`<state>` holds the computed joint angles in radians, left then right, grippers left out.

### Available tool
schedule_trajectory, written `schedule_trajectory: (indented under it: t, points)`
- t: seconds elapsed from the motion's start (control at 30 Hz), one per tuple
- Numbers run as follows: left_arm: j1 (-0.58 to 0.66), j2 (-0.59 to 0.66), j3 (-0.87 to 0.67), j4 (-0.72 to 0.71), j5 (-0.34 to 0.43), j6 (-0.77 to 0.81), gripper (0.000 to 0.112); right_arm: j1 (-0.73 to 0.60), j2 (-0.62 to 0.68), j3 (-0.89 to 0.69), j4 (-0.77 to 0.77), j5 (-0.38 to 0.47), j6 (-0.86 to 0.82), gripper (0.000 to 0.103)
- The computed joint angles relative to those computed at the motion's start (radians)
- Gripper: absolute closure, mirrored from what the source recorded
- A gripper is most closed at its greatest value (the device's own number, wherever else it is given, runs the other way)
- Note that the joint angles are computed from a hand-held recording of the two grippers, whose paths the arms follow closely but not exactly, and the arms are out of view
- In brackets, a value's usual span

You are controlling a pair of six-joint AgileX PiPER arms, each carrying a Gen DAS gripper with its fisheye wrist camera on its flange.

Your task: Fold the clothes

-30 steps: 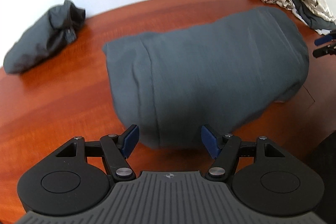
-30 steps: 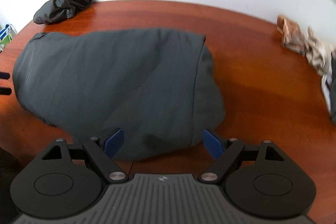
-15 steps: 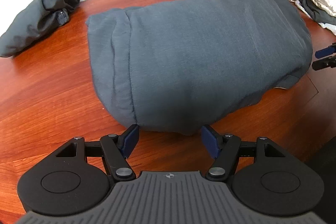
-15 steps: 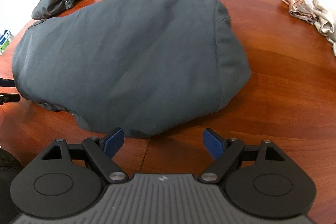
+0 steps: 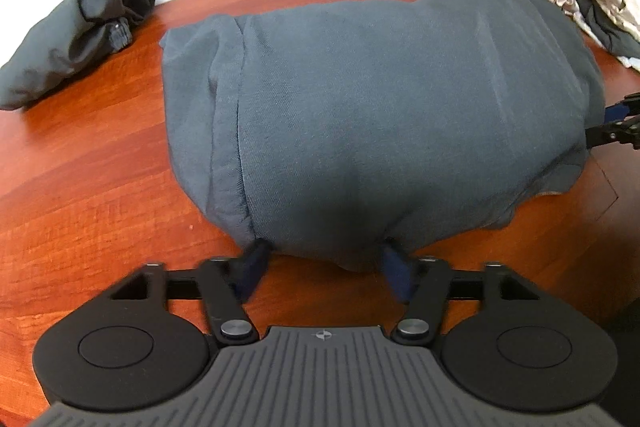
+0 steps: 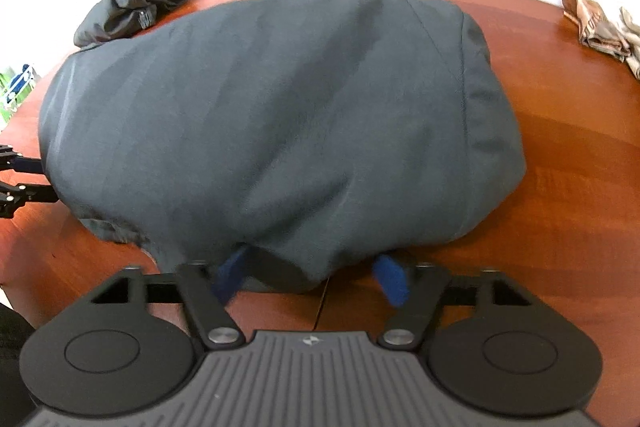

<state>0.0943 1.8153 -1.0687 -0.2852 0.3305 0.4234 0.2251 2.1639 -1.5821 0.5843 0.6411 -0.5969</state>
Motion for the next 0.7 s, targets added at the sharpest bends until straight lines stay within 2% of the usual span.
schedule_trajectory:
  t: [0.03,0.1,0.17,0.53,0.7]
  points:
    - [0.0,0.001,-0.002,-0.005,-0.001,0.006,0.092,-0.006,0.0,-0.005,0.006,0.007,-0.004,0.079]
    - [-0.005,-0.008,0.005,-0.028,-0.014,0.036,0.101,-0.024,-0.003,-0.013,0.043,0.034,-0.038,0.09]
    - [-0.01,-0.021,0.013,-0.055,-0.026,0.07,0.104,-0.027,-0.021,-0.006,0.053,0.033,-0.07,0.101]
    - [-0.007,-0.082,-0.042,-0.164,-0.05,0.174,0.107,-0.006,-0.073,-0.039,0.058,-0.042,-0.104,0.101]
    - [-0.011,-0.024,-0.162,-0.079,-0.032,0.1,0.107,0.017,0.009,-0.254,-0.026,-0.003,-0.013,0.101]
